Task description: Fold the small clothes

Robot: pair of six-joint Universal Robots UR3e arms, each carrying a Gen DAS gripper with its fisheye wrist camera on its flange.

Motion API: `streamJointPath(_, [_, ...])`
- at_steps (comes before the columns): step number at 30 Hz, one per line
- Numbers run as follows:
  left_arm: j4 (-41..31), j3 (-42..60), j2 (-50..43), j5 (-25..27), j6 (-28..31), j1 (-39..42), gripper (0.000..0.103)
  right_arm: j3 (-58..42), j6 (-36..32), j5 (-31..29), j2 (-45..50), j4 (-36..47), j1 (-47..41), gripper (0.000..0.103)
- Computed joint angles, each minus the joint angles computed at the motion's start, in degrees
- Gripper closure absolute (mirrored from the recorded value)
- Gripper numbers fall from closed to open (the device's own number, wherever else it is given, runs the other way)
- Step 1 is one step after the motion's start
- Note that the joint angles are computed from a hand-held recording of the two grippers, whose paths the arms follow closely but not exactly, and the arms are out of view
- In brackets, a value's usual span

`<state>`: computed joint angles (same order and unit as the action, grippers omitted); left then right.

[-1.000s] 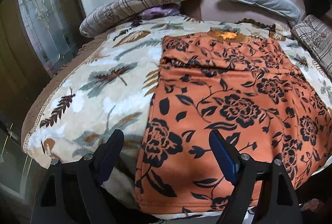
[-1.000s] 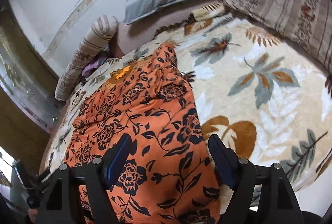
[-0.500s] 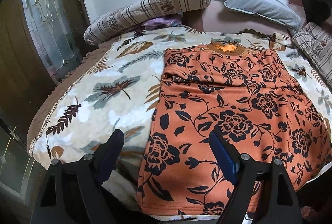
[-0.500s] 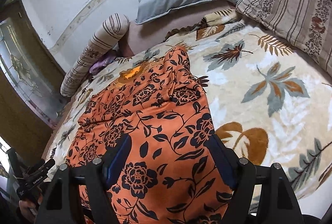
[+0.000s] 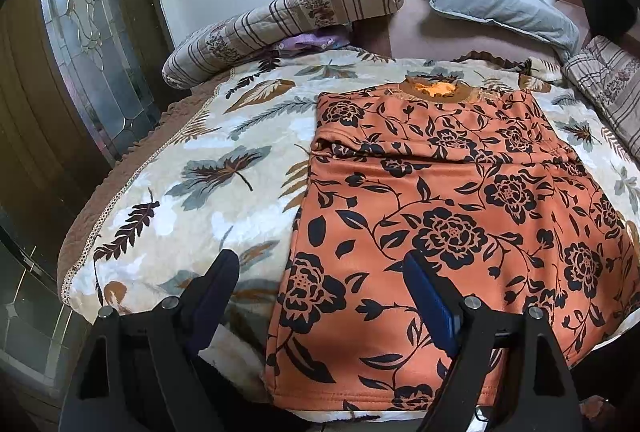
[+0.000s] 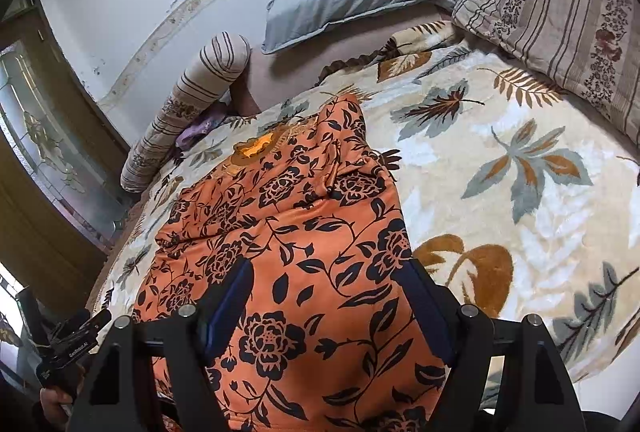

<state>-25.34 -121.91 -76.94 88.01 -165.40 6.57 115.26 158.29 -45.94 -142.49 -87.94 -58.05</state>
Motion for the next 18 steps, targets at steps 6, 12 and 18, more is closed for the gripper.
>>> streamJointPath(6, [0.3,-0.3,-0.7,0.6,0.1,-0.2,0.019,-0.4,-1.3,-0.5,-0.4,1.6,-0.6,0.024])
streamJointPath(12, [0.6,-0.3,-1.6,1.1,0.2,-0.6,0.019,-0.8,-2.3,-1.0,-0.9,3.4,-1.1,0.024])
streamJointPath(18, [0.7,-0.5,-2.2,1.4,0.1,-0.4,0.019,-0.1,-1.1,-2.5,0.0,1.3,0.8,0.024])
